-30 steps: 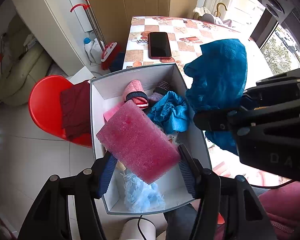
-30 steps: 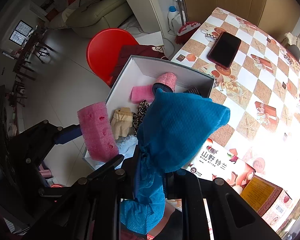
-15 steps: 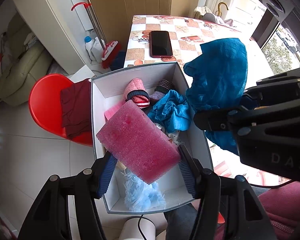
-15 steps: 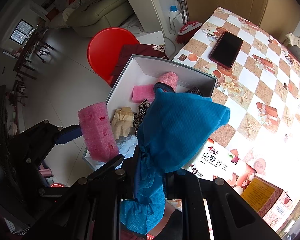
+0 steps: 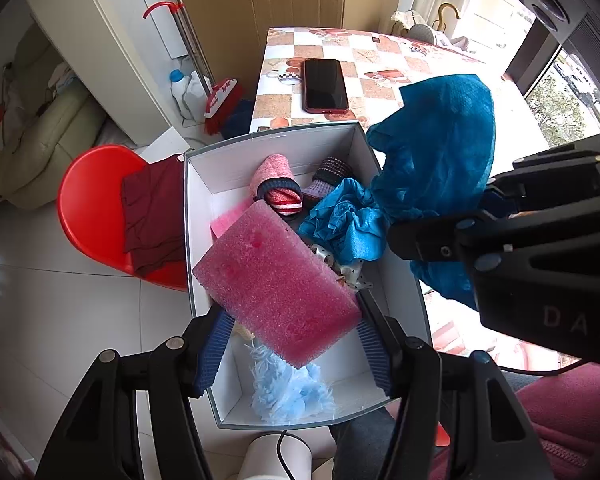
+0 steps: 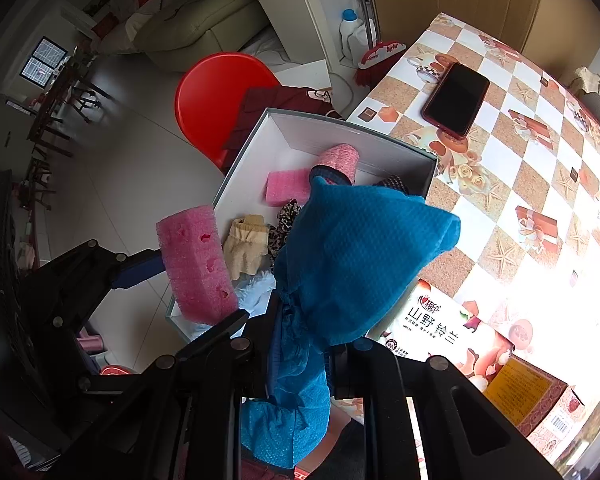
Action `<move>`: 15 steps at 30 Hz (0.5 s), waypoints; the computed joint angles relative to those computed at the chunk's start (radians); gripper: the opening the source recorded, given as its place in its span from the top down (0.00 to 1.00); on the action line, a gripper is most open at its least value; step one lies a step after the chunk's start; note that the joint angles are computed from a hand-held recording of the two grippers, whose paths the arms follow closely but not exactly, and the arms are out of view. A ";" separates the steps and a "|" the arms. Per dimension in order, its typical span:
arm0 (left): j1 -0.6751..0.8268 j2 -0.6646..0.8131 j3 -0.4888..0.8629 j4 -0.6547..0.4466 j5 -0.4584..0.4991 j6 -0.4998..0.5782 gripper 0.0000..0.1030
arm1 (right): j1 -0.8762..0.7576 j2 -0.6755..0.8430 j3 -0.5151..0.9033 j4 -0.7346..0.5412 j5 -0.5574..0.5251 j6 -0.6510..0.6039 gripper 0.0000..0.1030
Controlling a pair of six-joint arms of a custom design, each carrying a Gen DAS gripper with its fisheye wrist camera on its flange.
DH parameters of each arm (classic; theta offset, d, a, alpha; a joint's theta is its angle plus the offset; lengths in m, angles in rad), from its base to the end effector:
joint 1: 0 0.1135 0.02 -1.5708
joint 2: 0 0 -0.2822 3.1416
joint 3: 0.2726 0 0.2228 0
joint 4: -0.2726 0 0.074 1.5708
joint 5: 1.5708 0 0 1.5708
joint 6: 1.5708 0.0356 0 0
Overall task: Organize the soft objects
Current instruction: 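Lift the pink sponge and blue sock and carry them over the box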
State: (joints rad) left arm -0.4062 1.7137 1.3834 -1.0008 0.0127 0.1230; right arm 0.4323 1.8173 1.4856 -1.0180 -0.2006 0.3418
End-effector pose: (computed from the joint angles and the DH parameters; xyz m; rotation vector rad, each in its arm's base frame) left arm 0.2833 -0.1224 0.2735 0.7620 2.8036 -0.0677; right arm 0.3013 0.1469 0.2678 -0.1684 2.9815 0.4034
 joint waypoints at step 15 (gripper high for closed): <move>-0.006 0.010 0.008 -0.005 -0.003 0.012 0.37 | 0.000 0.003 0.004 -0.001 0.000 0.001 0.82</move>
State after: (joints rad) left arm -0.4119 1.7239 1.3911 -1.0056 0.0093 0.1348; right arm 0.4325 1.8205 1.4892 -1.0190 -0.2010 0.3432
